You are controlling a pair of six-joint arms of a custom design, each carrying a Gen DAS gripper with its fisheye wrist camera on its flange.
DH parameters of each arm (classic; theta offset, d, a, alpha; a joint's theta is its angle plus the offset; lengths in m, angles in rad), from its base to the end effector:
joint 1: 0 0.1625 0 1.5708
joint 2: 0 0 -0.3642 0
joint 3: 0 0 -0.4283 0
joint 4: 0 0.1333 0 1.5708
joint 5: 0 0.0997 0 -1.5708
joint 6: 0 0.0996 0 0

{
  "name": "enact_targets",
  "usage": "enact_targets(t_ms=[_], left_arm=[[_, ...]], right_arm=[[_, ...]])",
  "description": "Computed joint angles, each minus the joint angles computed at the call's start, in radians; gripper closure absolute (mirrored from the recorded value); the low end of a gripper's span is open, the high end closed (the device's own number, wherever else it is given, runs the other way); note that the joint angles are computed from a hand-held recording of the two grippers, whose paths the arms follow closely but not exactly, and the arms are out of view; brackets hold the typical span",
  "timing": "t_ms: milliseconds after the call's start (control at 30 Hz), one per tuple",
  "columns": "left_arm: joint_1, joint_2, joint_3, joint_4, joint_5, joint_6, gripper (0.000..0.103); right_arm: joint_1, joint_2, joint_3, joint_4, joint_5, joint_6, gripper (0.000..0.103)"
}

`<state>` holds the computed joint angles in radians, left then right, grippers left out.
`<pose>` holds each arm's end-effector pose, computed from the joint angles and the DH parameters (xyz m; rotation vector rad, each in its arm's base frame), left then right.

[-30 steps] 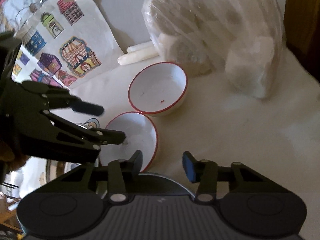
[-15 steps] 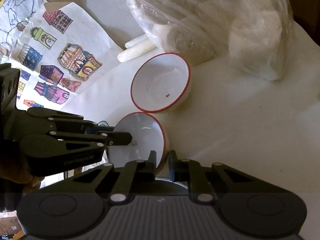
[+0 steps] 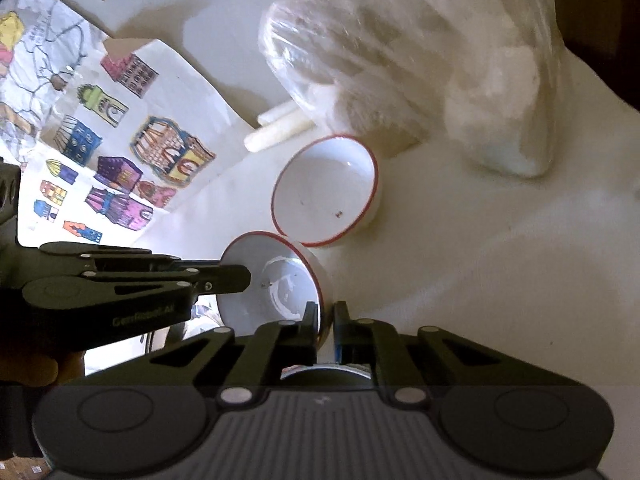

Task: Organize plates and bowls
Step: 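Lift the white bowl with both grippers and carry it over the steel bowl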

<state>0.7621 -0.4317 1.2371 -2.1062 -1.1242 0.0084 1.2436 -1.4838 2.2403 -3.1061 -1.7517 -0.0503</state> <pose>-0.3844 -0.6106 -0.1071 1.1178 2.3782 0.0962 -0.0459 -0.4944 0.2316 -0.4621 -2.6037 1.0202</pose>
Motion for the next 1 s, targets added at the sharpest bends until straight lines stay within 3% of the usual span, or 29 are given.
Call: enact_targets(t_ms=[500, 1000], left_arm=[[-0.070, -0.063, 0.086, -0.083, -0.003, -0.081, 0.099], [-0.124, -0.133, 0.224, -0.097, -0.040, -0.235, 0.099]], right_arm=[[-0.017, -0.167, 0.088, 0.018, 0.047, -0.071, 0.095], [-0.093, -0.375, 0.205, 0.182, 0.127, -0.130, 0.095]])
